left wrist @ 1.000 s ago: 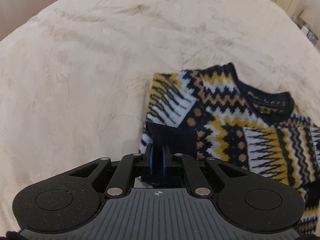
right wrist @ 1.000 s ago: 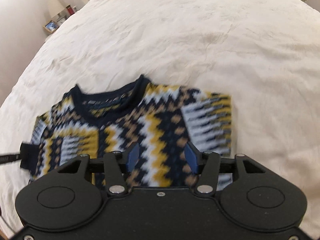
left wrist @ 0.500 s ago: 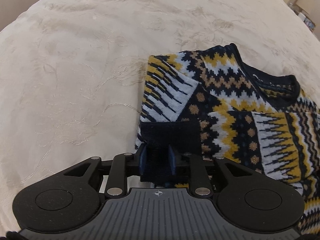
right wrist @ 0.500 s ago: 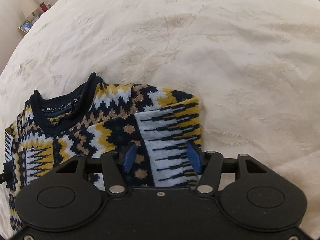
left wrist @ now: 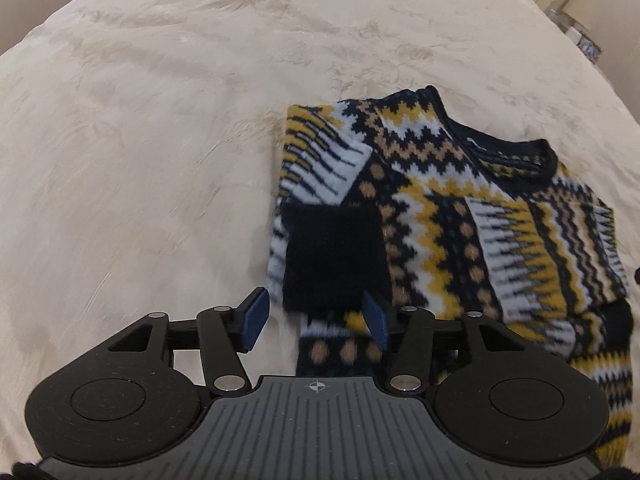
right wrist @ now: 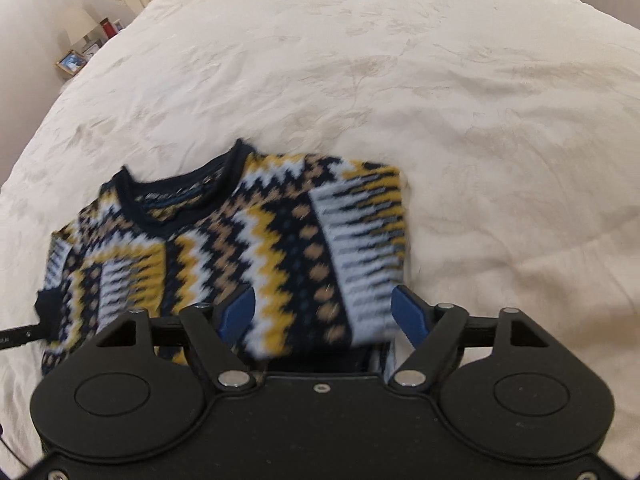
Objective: Fold small clothes
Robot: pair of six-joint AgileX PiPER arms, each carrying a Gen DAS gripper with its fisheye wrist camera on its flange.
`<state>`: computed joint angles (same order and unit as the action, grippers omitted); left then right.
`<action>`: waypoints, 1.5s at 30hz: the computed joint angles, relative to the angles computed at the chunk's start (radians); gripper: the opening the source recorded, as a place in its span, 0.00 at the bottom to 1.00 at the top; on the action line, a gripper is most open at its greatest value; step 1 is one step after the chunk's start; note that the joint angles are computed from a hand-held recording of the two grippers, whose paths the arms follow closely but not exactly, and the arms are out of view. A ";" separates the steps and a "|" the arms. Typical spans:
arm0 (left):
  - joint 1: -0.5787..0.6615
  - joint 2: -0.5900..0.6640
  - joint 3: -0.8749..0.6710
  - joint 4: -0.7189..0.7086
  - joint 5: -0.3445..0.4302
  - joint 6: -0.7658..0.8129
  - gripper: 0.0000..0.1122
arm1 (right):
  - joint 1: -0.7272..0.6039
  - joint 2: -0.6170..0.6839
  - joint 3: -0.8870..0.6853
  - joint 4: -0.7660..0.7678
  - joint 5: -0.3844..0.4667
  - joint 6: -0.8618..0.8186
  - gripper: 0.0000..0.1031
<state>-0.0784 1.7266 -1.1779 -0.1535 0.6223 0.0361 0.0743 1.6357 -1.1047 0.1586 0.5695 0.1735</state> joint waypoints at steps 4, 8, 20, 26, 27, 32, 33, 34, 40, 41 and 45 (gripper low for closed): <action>0.027 -0.083 0.089 -0.060 0.010 0.091 0.45 | 0.058 -0.096 0.093 -0.044 0.021 0.071 0.76; 0.053 -0.161 0.172 -0.113 0.029 0.180 0.45 | 0.120 -0.181 0.187 -0.070 0.032 0.155 0.77; 0.142 -0.360 0.386 -0.258 0.100 0.423 0.46 | 0.409 -0.401 0.404 -0.329 0.076 0.704 0.77; 0.155 -0.485 0.496 -0.256 0.116 0.400 0.46 | 0.509 -0.492 0.480 -0.358 0.105 0.800 0.77; 0.152 -0.511 0.514 -0.250 0.117 0.384 0.46 | 0.520 -0.507 0.492 -0.358 0.109 0.801 0.77; 0.090 -0.650 0.594 -0.176 0.142 0.248 0.46 | 0.591 -0.611 0.569 -0.390 0.125 0.867 0.77; 0.065 -0.684 0.608 -0.150 0.152 0.200 0.46 | 0.610 -0.638 0.583 -0.395 0.139 0.886 0.77; 0.050 -0.720 0.627 -0.146 0.162 0.177 0.46 | 0.634 -0.669 0.600 -0.408 0.151 0.914 0.77; -0.170 -0.900 0.703 0.013 0.222 -0.131 0.46 | 0.815 -0.830 0.691 -0.470 0.243 1.098 0.77; -0.210 -0.928 0.713 0.037 0.234 -0.189 0.46 | 0.855 -0.851 0.704 -0.484 0.260 1.136 0.77; -0.440 -1.014 0.740 0.182 0.287 -0.486 0.46 | 0.996 -0.922 0.752 -0.524 0.314 1.281 0.78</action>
<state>-0.5180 0.7125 -0.4382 0.0288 0.9096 -0.4503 1.0704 0.7135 -0.3530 -0.3651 0.8839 1.4540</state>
